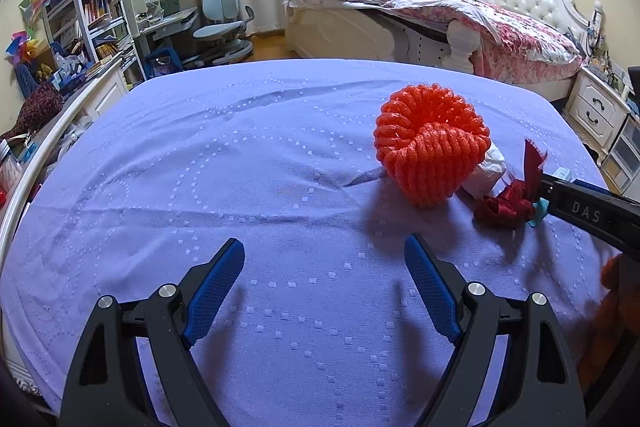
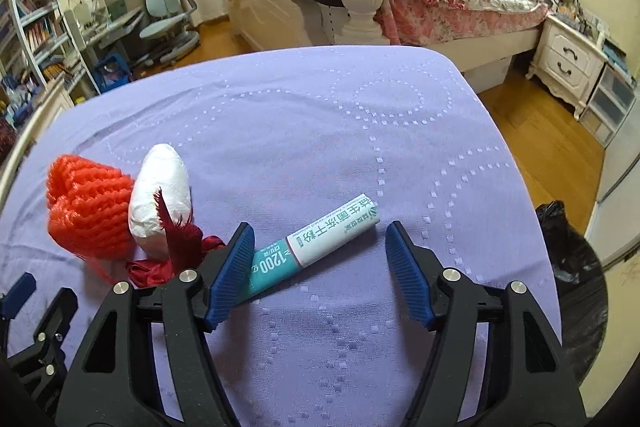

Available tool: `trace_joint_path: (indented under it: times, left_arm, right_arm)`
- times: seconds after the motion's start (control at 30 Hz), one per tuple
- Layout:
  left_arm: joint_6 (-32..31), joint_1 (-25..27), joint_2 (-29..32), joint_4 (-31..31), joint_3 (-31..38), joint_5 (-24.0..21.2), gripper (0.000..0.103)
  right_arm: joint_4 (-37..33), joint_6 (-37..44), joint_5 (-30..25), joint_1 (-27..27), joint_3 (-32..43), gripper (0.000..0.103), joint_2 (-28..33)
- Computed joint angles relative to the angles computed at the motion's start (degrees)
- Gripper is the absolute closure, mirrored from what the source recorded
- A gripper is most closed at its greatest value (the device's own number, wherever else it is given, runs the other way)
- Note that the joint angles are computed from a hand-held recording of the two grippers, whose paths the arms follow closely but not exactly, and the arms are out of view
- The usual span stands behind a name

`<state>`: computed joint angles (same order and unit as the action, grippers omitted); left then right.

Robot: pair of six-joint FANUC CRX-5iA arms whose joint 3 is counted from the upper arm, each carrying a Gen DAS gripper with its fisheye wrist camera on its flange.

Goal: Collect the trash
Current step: 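Return both open tools to the remaining items on the bed, then grasp the teal tube with the right tool, then grasp the red mesh net with the left tool while the right tool holds the tube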

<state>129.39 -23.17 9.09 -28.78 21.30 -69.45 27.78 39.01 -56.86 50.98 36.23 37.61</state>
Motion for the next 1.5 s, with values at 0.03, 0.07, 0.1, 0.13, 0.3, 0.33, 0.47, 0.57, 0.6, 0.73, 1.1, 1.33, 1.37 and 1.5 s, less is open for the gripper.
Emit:
trace_joint_path:
  times: [0.03,0.07,0.1,0.13,0.3,0.33,0.47,0.57,0.6,0.73,1.1,1.33,1.37,1.5]
  left_arm:
    - [0.0,0.0,-0.1,0.1,-0.1,0.1,0.021]
    - [0.0,0.1,-0.3,0.2,-0.3,0.3,0.021]
    - [0.0,0.2,-0.4,0.4,-0.5,0.5,0.021]
    - [0.0,0.4,-0.5,0.6,-0.7,0.7,0.021]
    - [-0.1,0.5,-0.9,0.9,-1.3,1.3,0.021]
    - [-0.1,0.6,-1.1,1.0,-1.5,1.4,0.021]
    - [-0.2,0.9,-1.5,1.3,-2.0,2.0,0.021]
    - [-0.3,0.8,-1.3,1.2,-1.8,1.9,0.021]
    - [-0.5,0.7,-1.2,1.1,-1.7,1.7,0.021]
    - [-0.8,0.5,-1.2,0.8,-1.5,1.7,0.021]
    - [-2.5,1.3,-1.9,2.7,-2.8,4.5,0.021]
    - [-4.7,1.9,-1.4,4.7,-2.9,7.2,0.021]
    - [-5.4,2.0,-1.2,5.3,-2.7,7.6,0.021]
    - [-6.9,1.6,0.2,5.5,-1.2,7.8,0.02]
  right_arm:
    - [-0.2,0.7,0.1,-0.1,-0.3,0.035,-0.2]
    - [-0.4,1.4,0.2,-0.1,-0.7,0.035,-0.5]
    - [-0.6,2.3,0.5,-0.1,-1.7,0.035,-1.2]
    - [-0.5,2.7,0.8,-0.1,-3.0,0.034,-2.0]
    - [-0.4,3.8,3.1,0.1,-9.1,0.034,-5.9]
    - [-0.3,3.8,3.4,0.2,-10.1,0.034,-6.5]
    - [-0.3,3.5,5.2,0.1,-14.4,0.034,-9.6]
    - [-0.6,2.6,6.4,-0.2,-15.9,0.034,-10.6]
    - [-0.9,2.8,6.6,-0.3,-15.7,0.034,-10.6]
    - [-1.9,5.4,6.1,-0.4,-13.5,0.035,-9.3]
    - [-4.4,13.1,5.8,-0.1,-9.6,0.08,-7.1]
    - [-4.6,12.2,5.6,-0.4,-7.9,0.085,-6.0]
    - [-4.8,12.2,5.5,-0.5,-7.6,0.085,-5.8]
    - [-5.3,12.4,5.6,-0.9,-6.6,0.085,-5.2]
